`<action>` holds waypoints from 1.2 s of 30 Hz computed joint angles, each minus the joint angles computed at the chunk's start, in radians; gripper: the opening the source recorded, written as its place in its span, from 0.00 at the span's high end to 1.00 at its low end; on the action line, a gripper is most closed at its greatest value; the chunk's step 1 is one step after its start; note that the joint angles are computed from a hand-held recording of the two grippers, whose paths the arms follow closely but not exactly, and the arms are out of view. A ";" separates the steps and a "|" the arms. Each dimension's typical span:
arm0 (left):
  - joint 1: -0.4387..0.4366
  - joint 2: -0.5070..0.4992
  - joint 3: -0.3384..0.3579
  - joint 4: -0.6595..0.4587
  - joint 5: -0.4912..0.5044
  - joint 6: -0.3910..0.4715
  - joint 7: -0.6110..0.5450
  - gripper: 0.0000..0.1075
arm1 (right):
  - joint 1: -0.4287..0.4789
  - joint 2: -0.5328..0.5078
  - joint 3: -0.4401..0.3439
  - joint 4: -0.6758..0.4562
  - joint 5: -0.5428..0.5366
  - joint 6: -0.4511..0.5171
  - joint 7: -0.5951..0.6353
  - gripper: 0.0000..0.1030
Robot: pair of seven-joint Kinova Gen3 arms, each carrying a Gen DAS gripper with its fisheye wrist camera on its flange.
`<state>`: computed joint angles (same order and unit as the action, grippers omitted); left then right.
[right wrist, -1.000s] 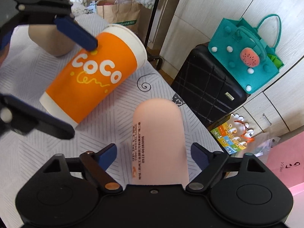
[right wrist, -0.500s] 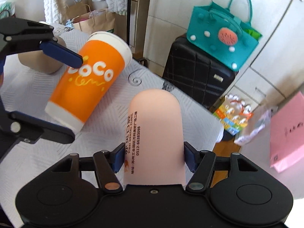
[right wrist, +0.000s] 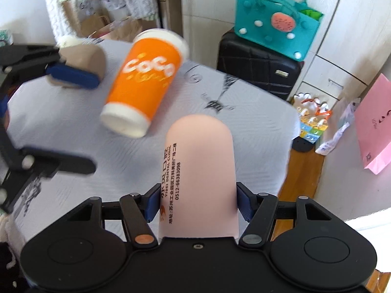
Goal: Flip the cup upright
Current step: 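Lift the pink cup with the right gripper toward the left gripper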
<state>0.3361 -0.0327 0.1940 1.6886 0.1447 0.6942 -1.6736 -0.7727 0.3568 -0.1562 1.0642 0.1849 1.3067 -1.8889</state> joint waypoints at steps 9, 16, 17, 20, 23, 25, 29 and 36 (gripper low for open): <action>-0.039 -0.151 -0.060 0.103 0.111 0.060 -0.062 0.12 | -0.096 -0.029 -0.026 0.032 0.035 -0.024 -0.120 0.34; -0.060 -0.268 -0.129 0.180 0.159 0.129 -0.112 0.12 | -0.192 0.020 -0.045 -0.061 0.056 0.028 -0.142 0.34; -0.063 -0.281 -0.140 0.189 0.166 0.140 -0.122 0.12 | -0.208 0.032 -0.045 -0.085 0.059 0.041 -0.135 0.34; -0.071 -0.322 -0.185 0.218 0.201 0.170 -0.156 0.12 | -0.251 0.073 -0.042 -0.157 0.057 0.065 -0.108 0.34; -0.090 -0.355 -0.234 0.245 0.232 0.201 -0.185 0.12 | -0.296 0.133 -0.026 -0.260 0.054 0.114 -0.074 0.34; -0.108 -0.371 -0.261 0.257 0.243 0.222 -0.204 0.12 | -0.328 0.180 -0.008 -0.343 0.054 0.162 -0.048 0.34; -0.135 -0.401 -0.310 0.281 0.259 0.248 -0.260 0.12 | -0.376 0.262 0.031 -0.479 0.042 0.234 0.003 0.34; -0.154 -0.405 -0.379 0.316 0.314 0.259 -0.367 0.12 | -0.417 0.352 0.084 -0.615 0.011 0.288 0.082 0.34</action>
<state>0.1818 -0.4379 -0.1846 2.0045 0.4591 0.9530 -2.0403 -1.1900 0.7088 -0.0724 0.4492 0.1955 1.5943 -1.8070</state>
